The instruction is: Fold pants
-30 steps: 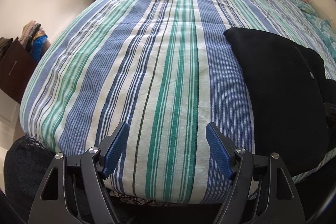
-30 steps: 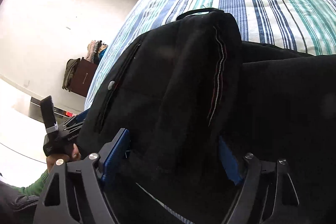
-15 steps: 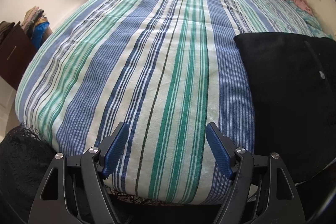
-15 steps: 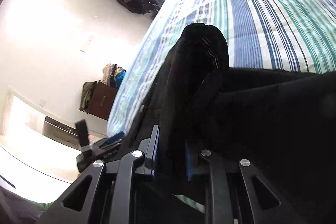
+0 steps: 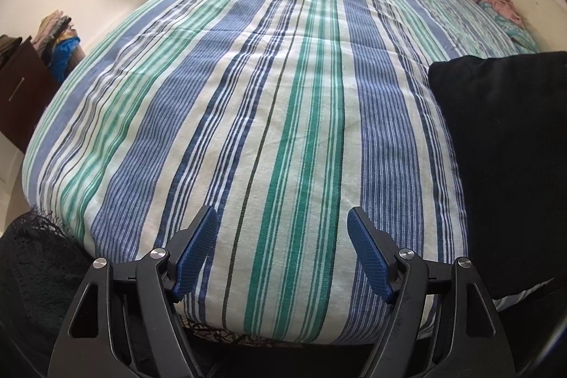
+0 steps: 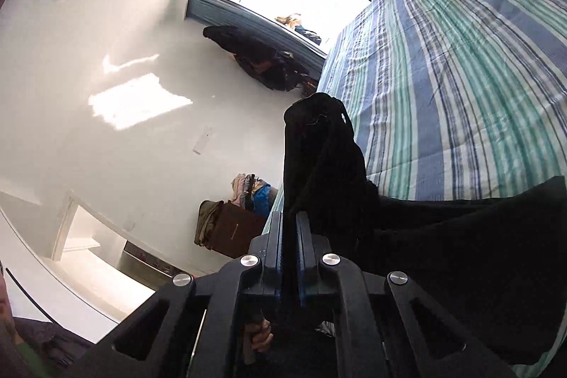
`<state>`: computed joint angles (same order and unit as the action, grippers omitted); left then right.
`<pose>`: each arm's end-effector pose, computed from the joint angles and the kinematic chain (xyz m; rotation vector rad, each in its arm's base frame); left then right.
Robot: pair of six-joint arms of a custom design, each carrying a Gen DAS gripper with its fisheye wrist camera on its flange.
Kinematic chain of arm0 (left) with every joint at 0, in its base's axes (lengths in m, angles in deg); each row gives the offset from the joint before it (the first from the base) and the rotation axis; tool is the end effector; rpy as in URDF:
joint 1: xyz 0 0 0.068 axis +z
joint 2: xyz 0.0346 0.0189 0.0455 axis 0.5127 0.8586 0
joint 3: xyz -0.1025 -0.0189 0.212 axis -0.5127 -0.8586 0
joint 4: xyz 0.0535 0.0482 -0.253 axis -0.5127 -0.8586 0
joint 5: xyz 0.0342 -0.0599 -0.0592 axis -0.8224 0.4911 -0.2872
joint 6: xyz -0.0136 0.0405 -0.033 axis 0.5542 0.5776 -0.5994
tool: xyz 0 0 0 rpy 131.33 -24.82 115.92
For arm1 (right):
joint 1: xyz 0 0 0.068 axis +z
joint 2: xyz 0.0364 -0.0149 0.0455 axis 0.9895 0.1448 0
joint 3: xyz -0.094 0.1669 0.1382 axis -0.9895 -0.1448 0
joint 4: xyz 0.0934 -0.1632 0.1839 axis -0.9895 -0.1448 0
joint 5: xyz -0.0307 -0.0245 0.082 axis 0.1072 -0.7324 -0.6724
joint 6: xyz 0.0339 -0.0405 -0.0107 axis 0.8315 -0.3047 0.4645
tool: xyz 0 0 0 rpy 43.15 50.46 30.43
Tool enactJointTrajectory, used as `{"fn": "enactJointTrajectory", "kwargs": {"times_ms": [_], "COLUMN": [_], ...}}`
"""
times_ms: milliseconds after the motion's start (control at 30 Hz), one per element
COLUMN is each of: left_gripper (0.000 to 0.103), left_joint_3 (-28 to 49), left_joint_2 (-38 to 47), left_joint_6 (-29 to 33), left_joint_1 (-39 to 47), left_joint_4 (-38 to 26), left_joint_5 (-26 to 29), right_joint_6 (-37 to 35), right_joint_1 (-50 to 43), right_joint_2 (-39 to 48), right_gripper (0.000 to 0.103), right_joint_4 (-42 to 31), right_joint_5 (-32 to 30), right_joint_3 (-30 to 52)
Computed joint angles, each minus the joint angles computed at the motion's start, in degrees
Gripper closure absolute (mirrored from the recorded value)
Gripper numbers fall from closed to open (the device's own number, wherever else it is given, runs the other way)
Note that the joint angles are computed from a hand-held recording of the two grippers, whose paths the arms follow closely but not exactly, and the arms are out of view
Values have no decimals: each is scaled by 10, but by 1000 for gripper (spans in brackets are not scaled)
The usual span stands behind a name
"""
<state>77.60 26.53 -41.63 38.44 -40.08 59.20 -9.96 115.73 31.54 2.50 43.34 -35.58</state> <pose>0.3035 0.0356 0.0989 0.1242 2.6397 -0.0756 0.2310 0.1618 0.2033 0.3628 2.0315 1.2149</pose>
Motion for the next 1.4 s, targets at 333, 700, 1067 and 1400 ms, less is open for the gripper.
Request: {"fn": "enactJointTrajectory", "kwargs": {"times_ms": [333,700,1067,1400], "left_gripper": [25,25,25,25], "left_joint_3": [-30,-26,-23,-41], "left_joint_2": [-24,-12,-3,-35], "left_joint_6": [17,10,8,18], "left_joint_1": [-31,-29,-21,-34], "left_joint_4": [14,11,8,9], "left_joint_5": [-27,-27,-28,-21], "right_joint_6": [0,-76,-151,-184], "right_joint_1": [-85,-56,-51,-26], "right_joint_2": [-55,3,132,-85], "right_gripper": [81,60,85,88], "right_joint_4": [-129,-182,-156,-309], "right_joint_5": [-2,-43,-82,3], "right_joint_3": [-163,-111,-9,24]}}
